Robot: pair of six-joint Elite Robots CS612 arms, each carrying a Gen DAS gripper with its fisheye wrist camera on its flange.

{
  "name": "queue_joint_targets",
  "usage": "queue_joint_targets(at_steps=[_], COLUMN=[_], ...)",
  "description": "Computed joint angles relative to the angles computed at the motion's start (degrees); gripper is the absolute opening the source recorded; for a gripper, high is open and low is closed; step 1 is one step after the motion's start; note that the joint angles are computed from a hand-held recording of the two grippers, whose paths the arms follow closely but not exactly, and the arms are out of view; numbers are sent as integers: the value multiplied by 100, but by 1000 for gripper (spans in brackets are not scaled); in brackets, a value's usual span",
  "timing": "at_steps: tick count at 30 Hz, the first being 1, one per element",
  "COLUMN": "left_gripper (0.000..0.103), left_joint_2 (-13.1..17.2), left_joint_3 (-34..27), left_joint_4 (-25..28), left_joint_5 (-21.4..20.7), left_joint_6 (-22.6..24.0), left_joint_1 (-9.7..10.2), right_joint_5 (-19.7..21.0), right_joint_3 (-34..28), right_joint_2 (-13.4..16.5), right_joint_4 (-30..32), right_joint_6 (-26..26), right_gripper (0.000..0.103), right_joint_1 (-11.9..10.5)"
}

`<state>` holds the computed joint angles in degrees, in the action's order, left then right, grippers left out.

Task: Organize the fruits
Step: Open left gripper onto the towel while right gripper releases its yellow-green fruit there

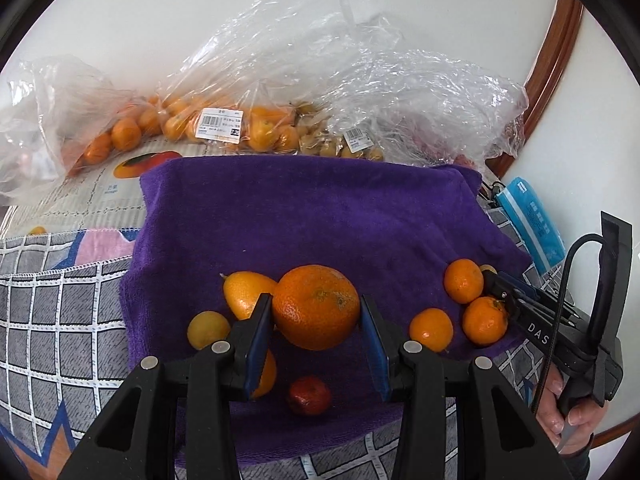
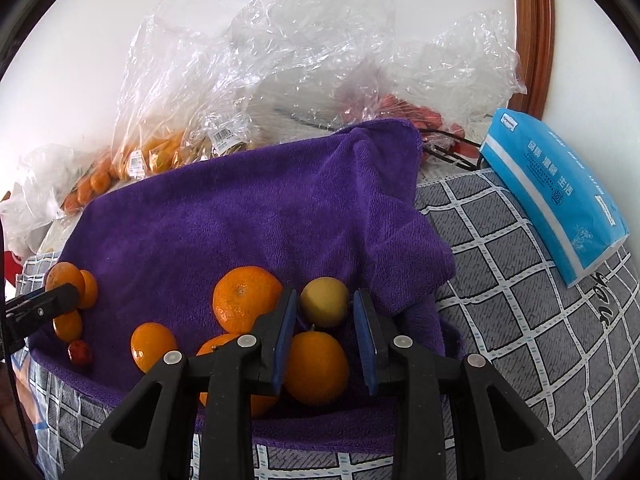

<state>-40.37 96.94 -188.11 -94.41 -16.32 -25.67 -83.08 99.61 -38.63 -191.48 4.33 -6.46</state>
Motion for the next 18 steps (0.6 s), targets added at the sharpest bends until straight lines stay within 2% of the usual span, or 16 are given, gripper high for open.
queue_joint_targets(at_steps=[7, 11, 14, 18], left_gripper=[40, 40, 40, 40], left_joint_2=[15, -2, 7, 5], left_joint_3=[-68, -108, -144, -165], left_joint_4=[264, 579, 714, 887], left_joint_5=[-25, 80, 6, 112], left_joint_6=[120, 45, -62, -121], left_joint_1=[-70, -98, -90, -117], right_joint_5=[-90, -170, -246, -188], right_joint_3=[67, 110, 135, 162], right_joint_2=[-24, -35, -34, -43], right_joint_4=[-102, -249, -384, -469], right_joint_6=[-48, -104, -136, -112], right_gripper=[33, 35, 37, 40], right_joint_1=[12, 33, 52, 39])
